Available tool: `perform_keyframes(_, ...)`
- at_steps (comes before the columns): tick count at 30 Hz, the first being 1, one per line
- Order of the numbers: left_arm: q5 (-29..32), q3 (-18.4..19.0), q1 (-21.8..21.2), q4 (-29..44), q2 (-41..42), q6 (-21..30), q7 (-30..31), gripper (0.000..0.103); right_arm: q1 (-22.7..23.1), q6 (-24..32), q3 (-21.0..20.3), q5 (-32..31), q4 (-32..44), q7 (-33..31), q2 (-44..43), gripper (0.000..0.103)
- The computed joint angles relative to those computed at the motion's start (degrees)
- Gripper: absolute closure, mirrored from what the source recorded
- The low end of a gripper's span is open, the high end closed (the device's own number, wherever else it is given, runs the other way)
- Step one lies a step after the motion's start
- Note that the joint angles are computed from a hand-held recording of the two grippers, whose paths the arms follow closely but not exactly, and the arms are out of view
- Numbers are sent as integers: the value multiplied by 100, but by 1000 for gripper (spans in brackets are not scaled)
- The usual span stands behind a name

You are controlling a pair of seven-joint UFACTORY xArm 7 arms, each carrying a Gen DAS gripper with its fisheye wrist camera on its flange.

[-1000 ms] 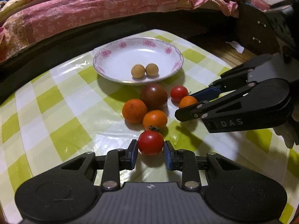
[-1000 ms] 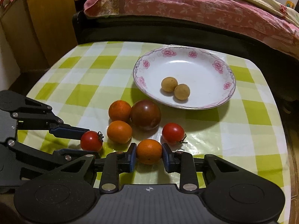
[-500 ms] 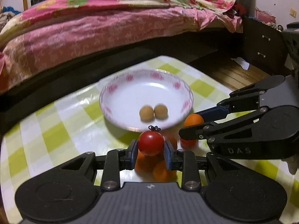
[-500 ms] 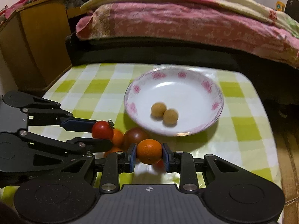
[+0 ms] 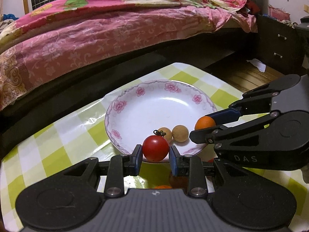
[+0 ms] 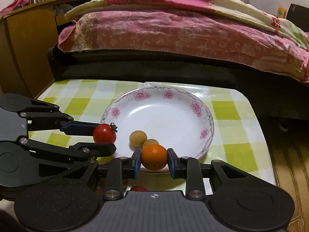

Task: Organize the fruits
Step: 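Carry the cherry tomato and small orange over the plate with both tools, then open both tools to release the tomato and orange into the plate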

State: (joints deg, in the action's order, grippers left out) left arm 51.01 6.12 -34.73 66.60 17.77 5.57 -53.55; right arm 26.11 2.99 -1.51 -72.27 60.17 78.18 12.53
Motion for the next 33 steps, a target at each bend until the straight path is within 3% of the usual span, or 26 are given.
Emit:
perform_keyframes(14,68,145,-129,162,160,29,-68,66,185,-19,-237,614,134,-658,264,78)
perform_keyframes(26,268,152,-96,193,140,66,-313,60,379,-63,-498,72,222,-73,283,72)
perform_keyframes(33,502,156,-87,160,56,74,-554,60,187,-13,-328,-283,276,280,268,71)
